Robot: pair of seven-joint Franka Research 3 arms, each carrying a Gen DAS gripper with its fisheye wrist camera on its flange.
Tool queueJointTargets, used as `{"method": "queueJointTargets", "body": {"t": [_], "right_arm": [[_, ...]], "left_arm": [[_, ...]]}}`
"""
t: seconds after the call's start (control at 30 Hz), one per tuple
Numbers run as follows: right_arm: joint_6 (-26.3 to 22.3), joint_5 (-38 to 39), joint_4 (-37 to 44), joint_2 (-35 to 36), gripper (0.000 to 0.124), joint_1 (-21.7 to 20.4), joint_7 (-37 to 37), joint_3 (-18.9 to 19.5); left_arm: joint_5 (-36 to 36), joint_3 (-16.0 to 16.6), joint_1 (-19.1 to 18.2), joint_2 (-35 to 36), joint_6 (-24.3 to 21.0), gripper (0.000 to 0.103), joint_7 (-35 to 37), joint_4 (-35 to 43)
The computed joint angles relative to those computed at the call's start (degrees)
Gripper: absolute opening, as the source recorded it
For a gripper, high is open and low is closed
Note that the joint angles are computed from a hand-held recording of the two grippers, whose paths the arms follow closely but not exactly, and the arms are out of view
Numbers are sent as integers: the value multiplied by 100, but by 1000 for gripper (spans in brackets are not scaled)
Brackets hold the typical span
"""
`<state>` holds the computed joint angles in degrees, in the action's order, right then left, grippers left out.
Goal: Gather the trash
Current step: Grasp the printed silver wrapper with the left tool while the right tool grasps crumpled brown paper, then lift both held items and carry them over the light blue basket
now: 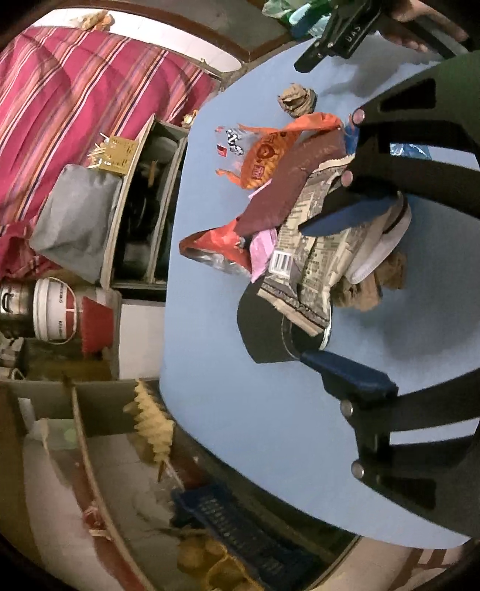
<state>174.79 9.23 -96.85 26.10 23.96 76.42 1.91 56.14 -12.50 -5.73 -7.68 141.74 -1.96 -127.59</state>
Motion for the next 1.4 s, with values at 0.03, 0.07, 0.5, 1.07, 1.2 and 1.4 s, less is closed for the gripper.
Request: {"method": "queueJointTargets", "body": {"t": [0.03, 0.07, 0.5, 1.07, 1.2, 1.4], "right_arm": [[-5, -9, 10, 10, 99, 9, -2, -6], [-14, -37, 14, 14, 99, 43, 12, -45], [-198, 102, 128, 69, 99, -182, -286, 229], [-1304, -712, 1421, 938, 73, 324, -51, -214], [-1505, -615, 1573, 1018, 53, 186, -310, -4], [-1052, 71, 963, 562, 49, -292, -962, 514]], "left_arm": [[-23, 20, 7, 0, 67, 61, 16, -8], [-70, 40, 11, 5, 141, 56, 72, -10], [21, 47, 38, 60, 244, 19, 181, 133], [267, 11, 90, 71, 72, 18, 20, 261], [378, -28, 34, 73, -116, 18, -104, 300], [399, -119, -99, -109, -457, 18, -319, 247]]}}
